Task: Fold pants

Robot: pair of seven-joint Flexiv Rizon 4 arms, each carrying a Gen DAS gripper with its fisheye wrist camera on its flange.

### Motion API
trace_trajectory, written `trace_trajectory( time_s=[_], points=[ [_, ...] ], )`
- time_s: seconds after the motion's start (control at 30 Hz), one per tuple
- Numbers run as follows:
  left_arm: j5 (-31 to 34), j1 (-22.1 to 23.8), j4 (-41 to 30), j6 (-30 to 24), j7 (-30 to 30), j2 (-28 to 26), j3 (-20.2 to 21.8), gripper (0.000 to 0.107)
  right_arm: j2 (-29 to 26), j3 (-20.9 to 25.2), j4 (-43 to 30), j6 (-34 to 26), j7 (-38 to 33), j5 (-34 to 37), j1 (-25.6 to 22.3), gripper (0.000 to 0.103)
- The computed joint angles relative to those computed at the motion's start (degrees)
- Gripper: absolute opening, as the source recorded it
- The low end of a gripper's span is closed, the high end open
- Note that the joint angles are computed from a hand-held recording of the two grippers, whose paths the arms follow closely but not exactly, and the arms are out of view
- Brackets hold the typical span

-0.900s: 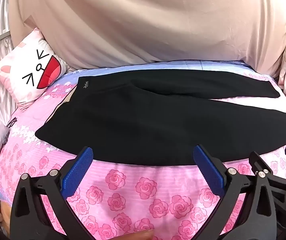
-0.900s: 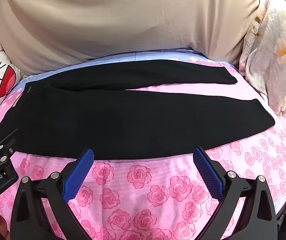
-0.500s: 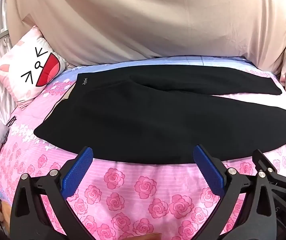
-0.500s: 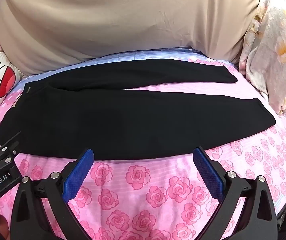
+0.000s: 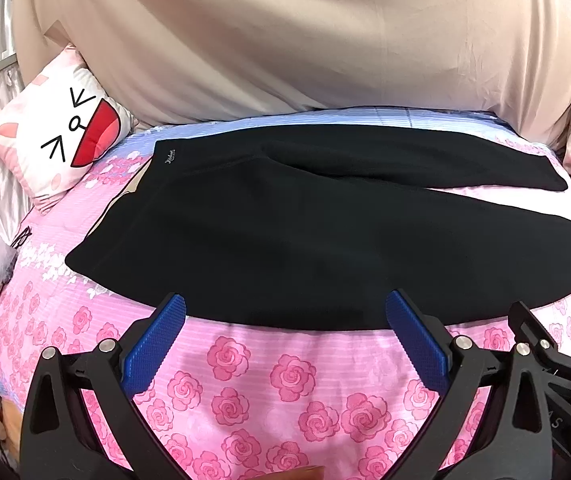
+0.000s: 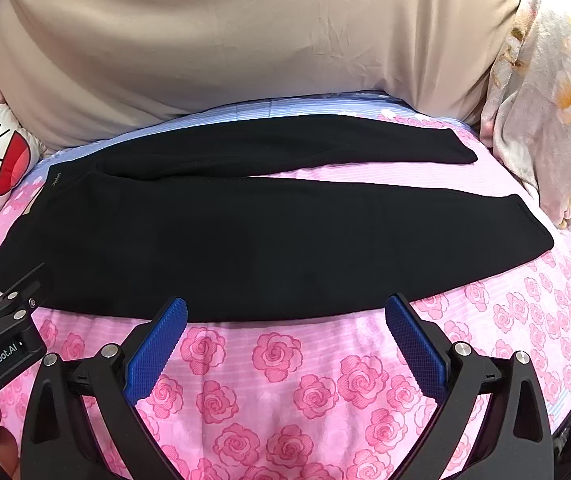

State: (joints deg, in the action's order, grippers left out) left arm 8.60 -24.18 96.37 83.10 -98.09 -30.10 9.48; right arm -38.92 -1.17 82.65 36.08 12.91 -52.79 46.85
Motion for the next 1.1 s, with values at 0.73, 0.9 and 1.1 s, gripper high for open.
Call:
trace_trajectory(
  time_s=[0.73, 0.9, 1.1],
  points=[
    [0.09, 0.37, -1.48, -2.37, 0.75, -0.2, -1.3, 0.098, -0.55, 0.08, -0.45, 0.4, -0.91, 0.95, -0.01, 0.098],
    [-0.36, 0.97, -2.09, -3.37, 1.04, -0.43, -2.22, 0.098, -0.49, 0.0, -0.49, 0.44, -1.11, 1.14, -0.11, 0.098],
    [0.32, 0.5, -2.41, -3.73, 0.35, -0.59, -1.74, 0.098, -0.68, 0.03, -0.84, 0.68, -1.77, 1.62, -0.38, 0.098]
  ],
)
